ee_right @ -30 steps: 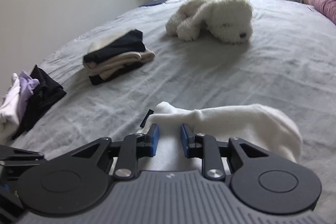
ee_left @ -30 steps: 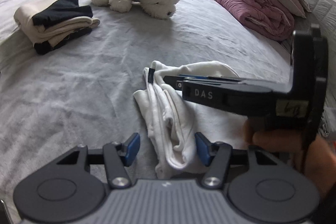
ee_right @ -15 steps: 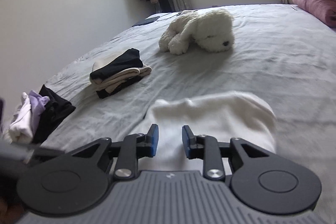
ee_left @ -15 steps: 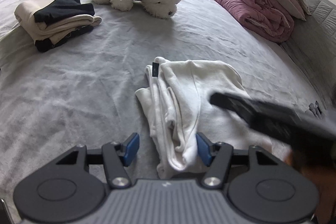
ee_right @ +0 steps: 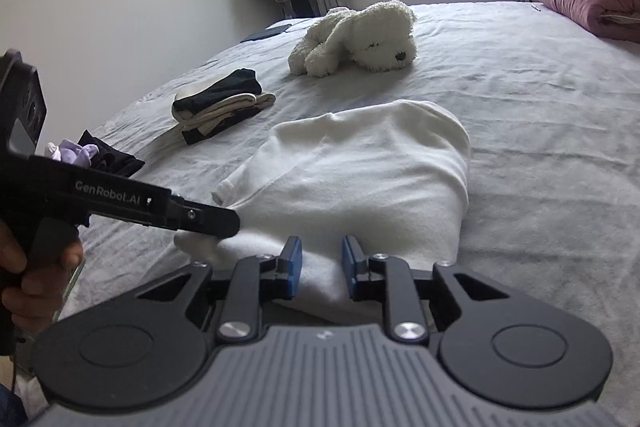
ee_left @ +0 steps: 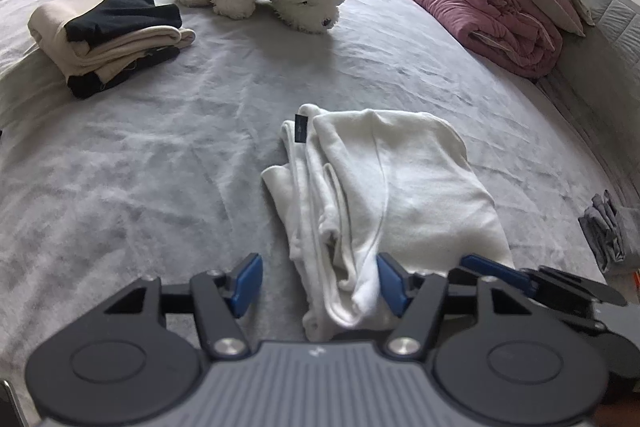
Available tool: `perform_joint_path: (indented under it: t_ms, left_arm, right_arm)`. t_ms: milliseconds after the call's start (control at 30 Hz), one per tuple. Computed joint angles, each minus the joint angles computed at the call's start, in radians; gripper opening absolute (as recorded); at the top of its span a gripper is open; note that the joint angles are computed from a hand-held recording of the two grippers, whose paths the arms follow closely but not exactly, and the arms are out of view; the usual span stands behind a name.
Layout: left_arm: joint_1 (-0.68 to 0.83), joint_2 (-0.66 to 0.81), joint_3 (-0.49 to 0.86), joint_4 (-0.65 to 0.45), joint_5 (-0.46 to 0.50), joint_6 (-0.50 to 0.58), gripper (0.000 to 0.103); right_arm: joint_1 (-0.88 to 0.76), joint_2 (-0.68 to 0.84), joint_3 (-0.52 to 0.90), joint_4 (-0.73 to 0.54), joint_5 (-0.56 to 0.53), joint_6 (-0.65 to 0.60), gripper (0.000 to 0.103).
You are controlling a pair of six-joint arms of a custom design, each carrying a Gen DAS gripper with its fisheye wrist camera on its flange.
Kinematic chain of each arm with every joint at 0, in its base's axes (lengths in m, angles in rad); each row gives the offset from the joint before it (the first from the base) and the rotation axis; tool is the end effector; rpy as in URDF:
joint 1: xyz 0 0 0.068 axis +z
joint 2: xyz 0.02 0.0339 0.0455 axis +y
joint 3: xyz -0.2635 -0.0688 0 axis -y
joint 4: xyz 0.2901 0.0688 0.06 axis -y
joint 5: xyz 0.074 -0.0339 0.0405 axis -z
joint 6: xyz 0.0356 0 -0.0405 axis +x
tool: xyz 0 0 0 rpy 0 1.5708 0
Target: Fold clothes
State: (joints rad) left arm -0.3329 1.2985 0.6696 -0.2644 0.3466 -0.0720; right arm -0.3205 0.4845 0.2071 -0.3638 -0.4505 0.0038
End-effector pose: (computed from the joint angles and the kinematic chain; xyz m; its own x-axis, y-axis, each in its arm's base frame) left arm 0.2667 -0.1050 0.1614 -0.7710 0.1950 -0.6062 0.4543 0.8355 -0.3091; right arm 0.1636 -0.0380 0.1511 -0.5679 0.1921 -0.8004 -0.0454 0.9636 0.2635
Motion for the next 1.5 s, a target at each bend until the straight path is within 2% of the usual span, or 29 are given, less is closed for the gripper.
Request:
perform_joint_path:
  t_ms: [133, 267, 367, 467, 567, 767, 833, 1000, 1133, 1267, 1333, 1367, 1400, 1500]
  left_arm:
    - [0.01, -0.019, -0.004, -0.02, 0.025, 0.009, 0.064]
    - [0.027, -0.017, -0.01, -0.016, 0.042, 0.03, 0.064]
    - [0.041, -0.007, -0.005, -0.018, 0.062, 0.026, 0.064]
    - [0.036, -0.01, -0.009, -0.014, 0.052, 0.034, 0.064]
    - [0.031, -0.012, -0.01, -0.013, 0.044, 0.032, 0.064]
    - [0.025, -0.011, -0.01, -0.01, 0.031, 0.028, 0.064]
    - [0.021, -0.012, -0.012, -0.007, 0.025, 0.031, 0.065]
    - [0.023, -0.003, -0.007, -0.006, 0.026, 0.035, 0.066]
    - [0.02, 0.002, -0.004, -0.003, 0.016, 0.034, 0.067]
    - [0.019, 0.004, -0.005, 0.002, 0.009, 0.031, 0.069]
    - [0.022, 0.003, -0.006, 0.0, 0.011, 0.03, 0.069]
    - [0.023, 0.003, -0.005, -0.002, 0.015, 0.028, 0.069]
    - [0.025, 0.002, -0.005, -0.004, 0.019, 0.027, 0.069]
    - [0.027, -0.01, -0.01, -0.006, 0.043, 0.013, 0.069]
  right_arm:
    - [0.007, -0.107, -0.012, -0.088, 0.04, -0.029, 0.024]
    - [-0.012, -0.074, -0.024, -0.044, 0.018, -0.005, 0.024]
    - [-0.06, -0.14, -0.021, -0.095, -0.045, 0.033, 0.031]
    - [-0.242, -0.19, -0.017, -0.173, -0.214, 0.065, 0.036]
    - [-0.49, -0.032, 0.02, -0.204, -0.423, 0.042, 0.039]
    - [-0.669, 0.373, 0.084, -0.182, -0.595, -0.031, 0.047]
    - [-0.656, 0.419, 0.073, -0.128, -0.601, 0.022, 0.05]
    - [-0.605, 0.465, 0.044, 0.042, -0.642, 0.196, 0.05]
    - [-0.51, 0.444, 0.007, 0.19, -0.578, 0.343, 0.05]
    - [-0.416, 0.398, -0.048, 0.365, -0.495, 0.575, 0.052]
    - [-0.387, 0.343, -0.055, 0.341, -0.447, 0.582, 0.052]
    - [-0.372, 0.314, -0.058, 0.323, -0.422, 0.581, 0.046]
    - [-0.379, 0.294, -0.054, 0.297, -0.425, 0.561, 0.041]
    - [-0.407, 0.251, -0.031, 0.214, -0.441, 0.494, 0.036]
